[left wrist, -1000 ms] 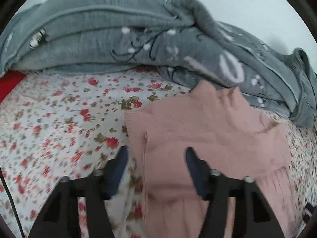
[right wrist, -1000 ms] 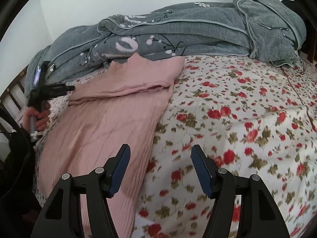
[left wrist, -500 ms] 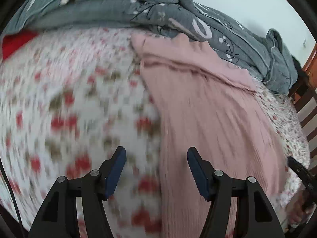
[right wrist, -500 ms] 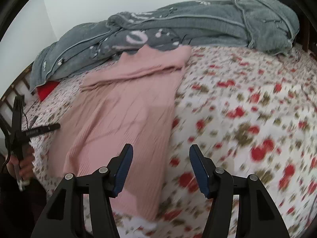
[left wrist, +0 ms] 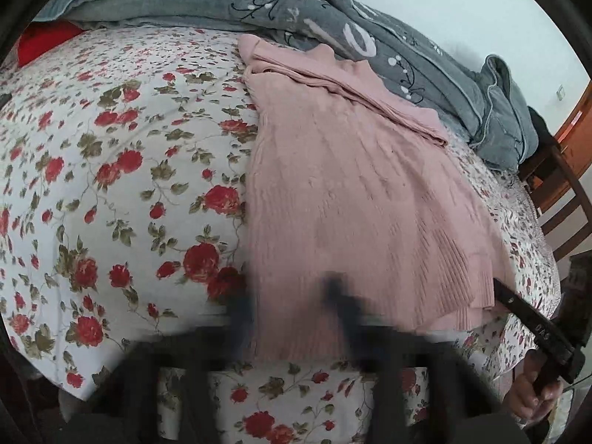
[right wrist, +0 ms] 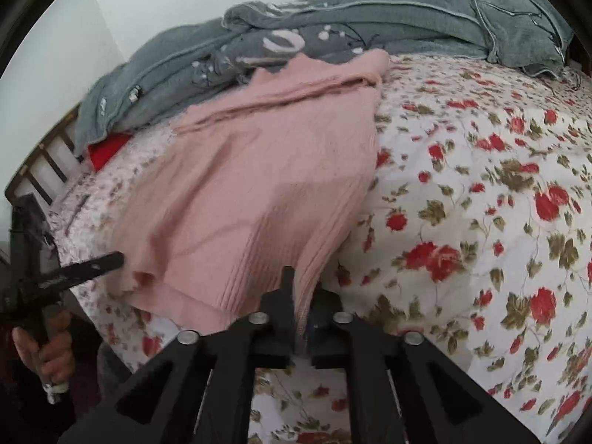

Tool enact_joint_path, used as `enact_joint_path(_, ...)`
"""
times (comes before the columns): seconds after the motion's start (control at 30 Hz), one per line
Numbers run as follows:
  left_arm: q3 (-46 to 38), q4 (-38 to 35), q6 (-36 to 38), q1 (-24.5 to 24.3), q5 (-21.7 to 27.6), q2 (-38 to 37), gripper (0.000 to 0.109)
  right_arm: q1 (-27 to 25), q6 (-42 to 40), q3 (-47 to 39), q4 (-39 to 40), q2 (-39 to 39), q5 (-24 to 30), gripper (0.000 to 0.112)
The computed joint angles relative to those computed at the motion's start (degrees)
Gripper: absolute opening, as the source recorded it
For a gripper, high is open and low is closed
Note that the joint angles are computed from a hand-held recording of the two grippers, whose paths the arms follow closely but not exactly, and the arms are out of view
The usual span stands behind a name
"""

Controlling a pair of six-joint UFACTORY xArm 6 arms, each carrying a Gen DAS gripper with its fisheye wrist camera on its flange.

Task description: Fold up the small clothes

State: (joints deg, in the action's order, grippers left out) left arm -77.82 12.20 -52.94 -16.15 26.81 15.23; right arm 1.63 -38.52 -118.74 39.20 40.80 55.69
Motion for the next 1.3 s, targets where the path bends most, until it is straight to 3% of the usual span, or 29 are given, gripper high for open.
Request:
enact_joint_path(0.07, 0.55, -2.50, 1.69, 0.23, -0.43, -0.88, 0.010, -0.47, -0.07, 1.30, 0.58, -1.27, -0.90, 0.005)
enact_joint_path(0.17, 2.37, 1.38, -0.75, 0.43, -0.13, -3.35, 0.009, -1.52, -1.79, 3.81, 2.03, -3.42, -2.50, 0.005)
enact_joint_path(0.37, 8.05, -0.30, -1.69, 0.94, -3.28, -7.62, 0.009, -4.18, -2.30, 3.88, 4.88, -4.08, 1.06, 0.004)
enact_joint_path(0.63, 14.00, 2.91, -5.17, -0.32, -3.86, -13.05, 0.009, -5.61, -9.40, 14.46, 7.96, -12.43, 0.76, 0.004)
enact_joint_path(0.87, 17.77, 10.34, -12.65, -2.70, -3.29, -16.56, 0.009, -6.44, -11.39, 23.11, 8.00, -18.04, -0.55, 0.004)
enact_joint_path(1.3, 19.74, 10.83, -14.57, -4.45, -2.52, -20.85, 0.010, -9.14, -12.15, 26.22, 11.40, -21.89, 3.20, 0.004)
